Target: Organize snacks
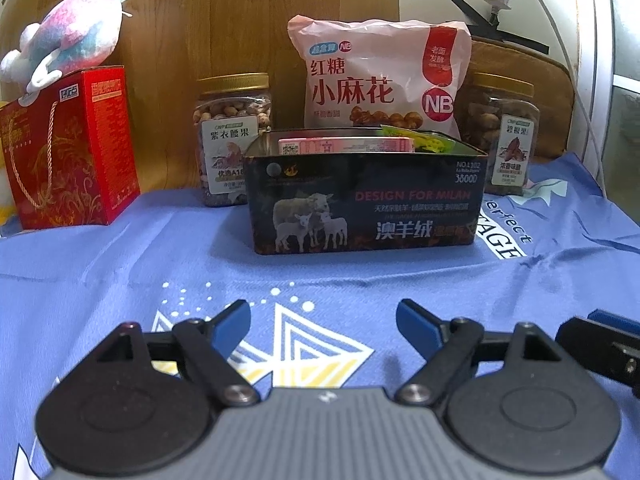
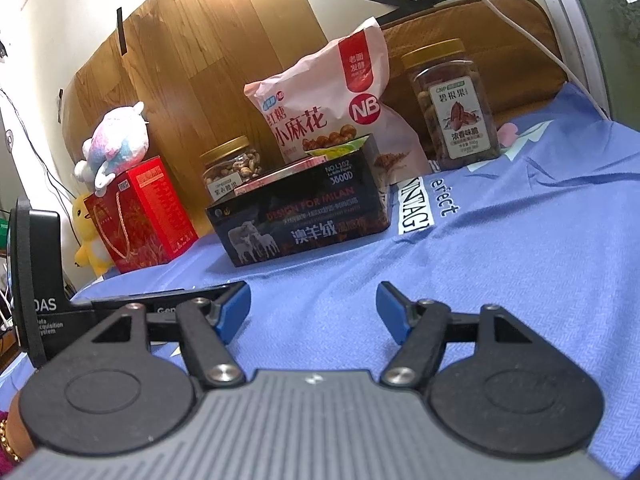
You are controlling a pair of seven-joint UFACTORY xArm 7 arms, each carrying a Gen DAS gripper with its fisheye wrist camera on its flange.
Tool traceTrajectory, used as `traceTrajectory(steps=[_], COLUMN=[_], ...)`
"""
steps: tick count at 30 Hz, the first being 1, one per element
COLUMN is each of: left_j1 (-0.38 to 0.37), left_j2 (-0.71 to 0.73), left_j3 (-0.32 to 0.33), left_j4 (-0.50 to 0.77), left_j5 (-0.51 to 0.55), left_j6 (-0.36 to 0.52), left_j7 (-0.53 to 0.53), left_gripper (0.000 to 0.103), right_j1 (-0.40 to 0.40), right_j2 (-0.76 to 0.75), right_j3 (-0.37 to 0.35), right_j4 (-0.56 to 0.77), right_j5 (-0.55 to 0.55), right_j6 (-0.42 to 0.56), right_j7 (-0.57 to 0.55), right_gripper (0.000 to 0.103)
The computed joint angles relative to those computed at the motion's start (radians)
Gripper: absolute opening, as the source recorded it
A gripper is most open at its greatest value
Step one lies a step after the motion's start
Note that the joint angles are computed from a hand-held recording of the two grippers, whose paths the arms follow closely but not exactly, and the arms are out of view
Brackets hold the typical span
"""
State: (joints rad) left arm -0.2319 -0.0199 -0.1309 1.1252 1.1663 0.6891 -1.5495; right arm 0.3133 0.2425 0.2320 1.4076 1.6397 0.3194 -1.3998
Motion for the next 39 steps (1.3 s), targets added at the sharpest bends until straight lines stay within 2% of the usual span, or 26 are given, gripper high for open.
traceTrajectory(steps=[3, 39], left_j1=[0.000, 0.004], left_j2=[-0.002, -0.008], left_j3=[0.000, -0.003], left_j4=[-0.001, -0.008], left_j5=[0.008, 0.024], left_j6=[-0.005, -0.015], left_j7=[-0.003, -0.011], left_gripper=[0.089, 0.089], right_j1=[0.002, 0.005], right_j2=[0.001, 0.003], right_j3=[0.001, 0.003], right_j4=[0.002, 0.002], right_j5=[0.002, -0.002], right_j6=[-0.008, -0.019], right_j7=[-0.001, -0.001], right_gripper=[0.072, 0.074])
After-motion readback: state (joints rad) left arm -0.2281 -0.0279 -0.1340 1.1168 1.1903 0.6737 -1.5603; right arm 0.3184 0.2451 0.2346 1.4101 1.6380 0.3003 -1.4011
